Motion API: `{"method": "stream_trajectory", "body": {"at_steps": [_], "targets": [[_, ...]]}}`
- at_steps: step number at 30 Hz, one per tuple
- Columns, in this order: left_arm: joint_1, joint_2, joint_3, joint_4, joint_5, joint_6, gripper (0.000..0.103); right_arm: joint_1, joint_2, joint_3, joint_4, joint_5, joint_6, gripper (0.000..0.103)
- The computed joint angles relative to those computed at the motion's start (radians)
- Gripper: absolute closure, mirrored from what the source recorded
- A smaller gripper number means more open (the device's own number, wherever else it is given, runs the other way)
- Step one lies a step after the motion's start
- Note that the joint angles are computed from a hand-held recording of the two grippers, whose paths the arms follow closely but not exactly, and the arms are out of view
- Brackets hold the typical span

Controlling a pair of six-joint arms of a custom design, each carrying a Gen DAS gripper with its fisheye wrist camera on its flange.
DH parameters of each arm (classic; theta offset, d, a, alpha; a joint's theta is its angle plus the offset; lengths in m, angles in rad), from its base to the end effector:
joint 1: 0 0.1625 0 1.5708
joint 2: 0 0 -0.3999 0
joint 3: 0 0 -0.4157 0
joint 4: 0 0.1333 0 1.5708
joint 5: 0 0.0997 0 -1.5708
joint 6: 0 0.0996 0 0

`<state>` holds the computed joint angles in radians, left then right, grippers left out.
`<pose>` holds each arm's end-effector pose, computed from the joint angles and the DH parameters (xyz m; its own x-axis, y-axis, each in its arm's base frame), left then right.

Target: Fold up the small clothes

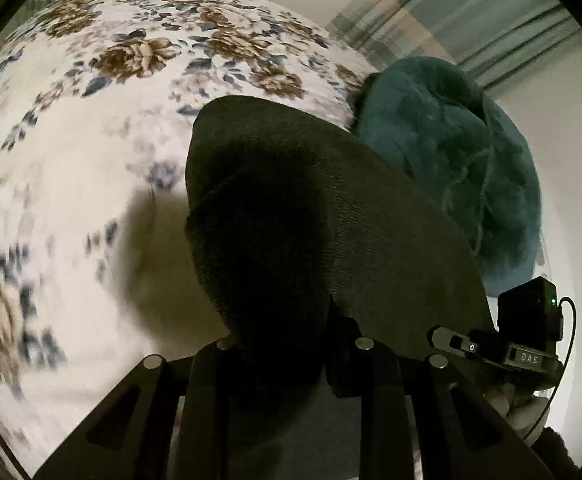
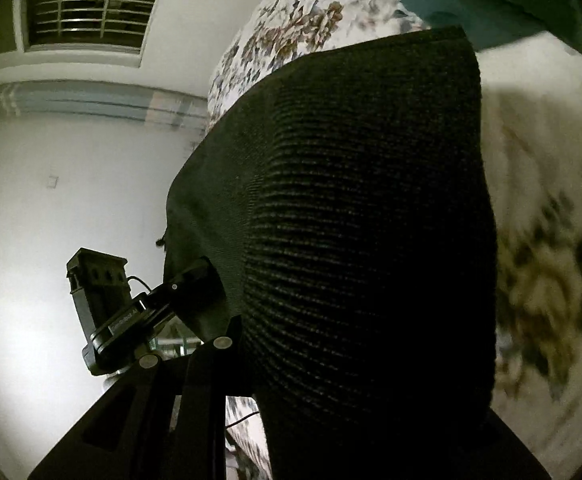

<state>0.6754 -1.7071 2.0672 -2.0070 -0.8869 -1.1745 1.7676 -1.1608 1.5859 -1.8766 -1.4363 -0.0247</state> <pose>-0.2207 -0.4282 0.3428 -0.9194 -0.3532 -0.1730 -0.1812 0.7710 -0.6105 0.2661 -0.5846 0.2480 -0.9699 -0.2021 -0.1360 -0.2182 0.9690 0.1157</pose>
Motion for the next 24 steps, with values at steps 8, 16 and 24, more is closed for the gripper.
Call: {"method": "stream_trajectory", "body": {"at_steps": [8, 16, 24], "targets": [[0.251, 0.045, -0.034, 0.002, -0.106, 0.103, 0.080, 0.017, 0.259, -0.139, -0.060, -0.099, 0.057, 0.080], [0.222, 0.044, -0.061, 0.181, -0.059, 0.030, 0.051, 0.057, 0.297, -0.216, -0.022, -0.357, 0.054, 0.041], [0.044, 0.070, -0.122, 0.572, 0.111, -0.229, 0.001, 0.188, 0.189, -0.100, -0.154, -0.786, -0.040, 0.000]]}}
